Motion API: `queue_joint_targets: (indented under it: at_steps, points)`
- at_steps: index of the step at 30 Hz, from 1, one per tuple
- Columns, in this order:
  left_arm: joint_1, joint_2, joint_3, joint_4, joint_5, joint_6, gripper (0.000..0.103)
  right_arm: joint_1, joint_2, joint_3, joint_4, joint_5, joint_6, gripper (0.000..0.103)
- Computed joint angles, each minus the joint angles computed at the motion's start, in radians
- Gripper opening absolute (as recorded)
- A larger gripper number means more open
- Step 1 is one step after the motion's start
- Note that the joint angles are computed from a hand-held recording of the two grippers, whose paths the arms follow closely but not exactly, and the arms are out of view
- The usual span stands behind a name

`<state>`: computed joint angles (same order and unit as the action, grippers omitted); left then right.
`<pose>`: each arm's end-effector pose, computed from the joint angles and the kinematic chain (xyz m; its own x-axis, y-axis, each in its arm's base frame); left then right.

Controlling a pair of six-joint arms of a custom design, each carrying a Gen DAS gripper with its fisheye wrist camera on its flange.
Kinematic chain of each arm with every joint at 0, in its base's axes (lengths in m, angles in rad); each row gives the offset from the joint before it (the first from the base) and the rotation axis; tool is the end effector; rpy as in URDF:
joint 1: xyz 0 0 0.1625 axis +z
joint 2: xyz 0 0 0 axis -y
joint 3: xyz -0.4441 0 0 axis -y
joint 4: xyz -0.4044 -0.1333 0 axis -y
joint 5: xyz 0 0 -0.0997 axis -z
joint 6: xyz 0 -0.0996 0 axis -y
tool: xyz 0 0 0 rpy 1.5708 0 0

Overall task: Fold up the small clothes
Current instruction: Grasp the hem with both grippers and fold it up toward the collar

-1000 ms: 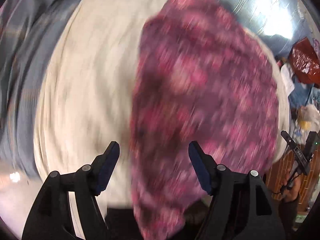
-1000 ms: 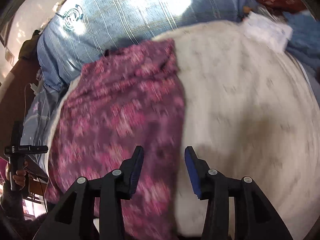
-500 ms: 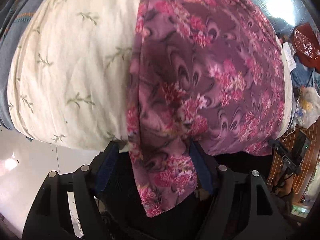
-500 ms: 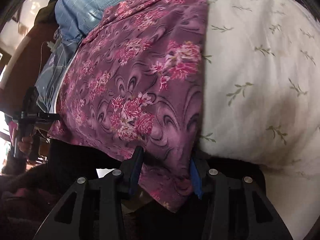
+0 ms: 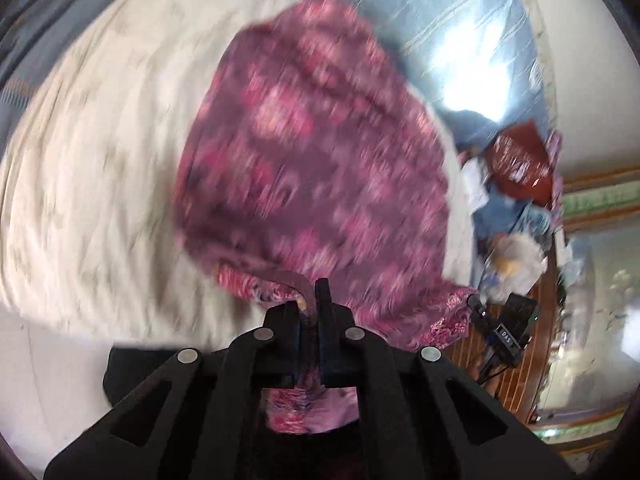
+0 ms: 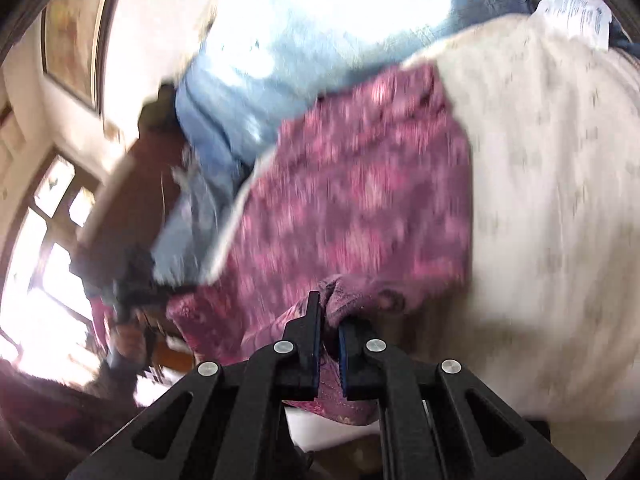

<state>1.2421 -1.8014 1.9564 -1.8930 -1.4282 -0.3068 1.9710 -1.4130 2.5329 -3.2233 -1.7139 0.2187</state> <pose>0.0063 -0.4383 0.4518 -0.9965 0.0014 -0.0833 0.0182 0.9794 -0.2010 0.2585 -0.3054 0.2028 -0.9902 -0.1392 0.0098 -0.1237 0.8437 -0.5223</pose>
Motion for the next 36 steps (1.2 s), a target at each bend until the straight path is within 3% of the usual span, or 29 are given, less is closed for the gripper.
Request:
queue_joint_targets:
  at_steps: [6,14,22,24,26,28,29,33,36]
  points:
    - [0.01,0.123,-0.089,-0.139,0.011,-0.026,0.004,-0.061,0.062,-0.114,-0.055,0.043,0.009,0.006]
    - [0.069,0.335,-0.291,-0.264,0.016,-0.013,0.004,-0.136,0.173,-0.272,-0.114,0.087,0.004,0.006]
    - [0.105,0.598,-0.538,-0.24,0.074,-0.018,0.004,-0.209,0.299,-0.432,-0.101,0.076,0.047,0.006]
    - [0.12,0.646,-0.59,-0.211,0.067,-0.036,0.004,-0.228,0.323,-0.463,-0.062,0.056,0.076,0.011]
    - [0.13,0.668,-0.618,-0.179,0.041,-0.044,0.004,-0.244,0.331,-0.472,-0.039,0.046,0.121,0.012]
    - [0.13,0.656,-0.605,-0.181,0.018,-0.027,0.005,-0.261,0.324,-0.451,-0.068,0.1,0.138,0.014]
    - [0.128,0.642,-0.59,-0.19,-0.006,-0.005,0.012,-0.263,0.315,-0.434,-0.085,0.123,0.141,0.019]
    - [0.103,0.571,-0.513,-0.211,-0.074,0.053,0.063,-0.258,0.284,-0.396,-0.082,0.19,0.127,0.052]
    - [0.084,0.56,-0.492,-0.189,-0.097,0.082,0.064,-0.262,0.282,-0.411,0.024,0.251,0.103,0.052]
